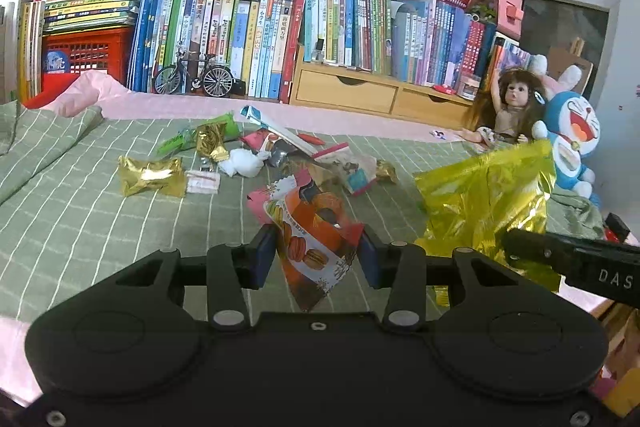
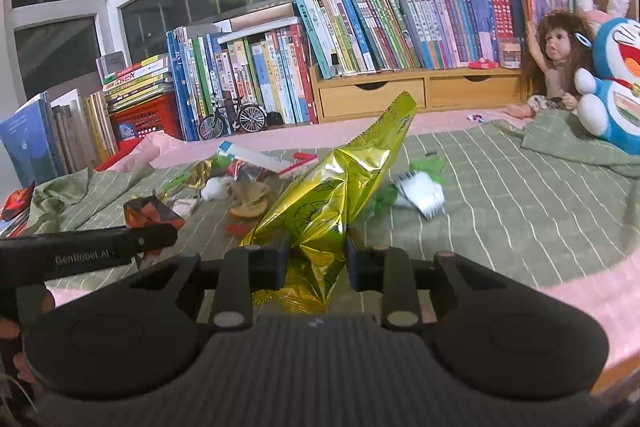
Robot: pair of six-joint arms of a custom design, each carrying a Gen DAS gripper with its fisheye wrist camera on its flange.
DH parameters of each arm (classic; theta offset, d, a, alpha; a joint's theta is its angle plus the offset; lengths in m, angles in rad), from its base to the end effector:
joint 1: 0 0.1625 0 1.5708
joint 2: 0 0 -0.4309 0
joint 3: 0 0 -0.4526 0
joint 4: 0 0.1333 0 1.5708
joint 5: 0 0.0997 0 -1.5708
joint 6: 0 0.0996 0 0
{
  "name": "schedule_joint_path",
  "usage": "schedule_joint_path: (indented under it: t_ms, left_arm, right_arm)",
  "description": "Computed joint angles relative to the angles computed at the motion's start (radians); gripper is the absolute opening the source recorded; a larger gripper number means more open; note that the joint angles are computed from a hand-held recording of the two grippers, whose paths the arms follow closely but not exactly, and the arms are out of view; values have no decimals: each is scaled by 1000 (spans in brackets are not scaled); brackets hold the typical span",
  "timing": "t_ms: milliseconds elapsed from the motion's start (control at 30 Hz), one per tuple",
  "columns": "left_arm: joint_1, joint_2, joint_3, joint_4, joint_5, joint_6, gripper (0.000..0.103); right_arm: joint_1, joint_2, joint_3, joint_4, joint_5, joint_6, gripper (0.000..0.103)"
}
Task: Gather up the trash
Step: 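Carry both held bags over the bed edge and down toward the black bag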
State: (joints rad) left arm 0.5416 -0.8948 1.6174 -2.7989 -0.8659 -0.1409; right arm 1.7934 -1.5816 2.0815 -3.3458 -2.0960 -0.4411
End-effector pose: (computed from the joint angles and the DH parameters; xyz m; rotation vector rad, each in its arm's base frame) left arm -0.5262 -0.5474 0.1812 0.8983 2.4653 -1.0930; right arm 0.1926 -0.4732 0.4467 0.2876 -2.1128 1.4785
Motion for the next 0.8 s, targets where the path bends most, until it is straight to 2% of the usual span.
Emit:
schedule_joint_path:
  t_ms: [133, 333, 600, 800]
  left_arm:
    - [-13, -46, 52, 10, -18, -9, 42]
    - [-33, -116, 130, 34, -39, -23, 42]
    - [-58, -216, 229, 123, -80, -69, 42]
    - [-78, -285, 296, 219, -108, -110, 42]
  right_arm:
    - [12, -49, 53, 39, -13, 83, 31]
    - [53, -99, 111, 100, -63, 117, 31]
    - [100, -204, 169, 363, -92, 225, 27]
    - [112, -243, 199, 526, -114, 302, 27]
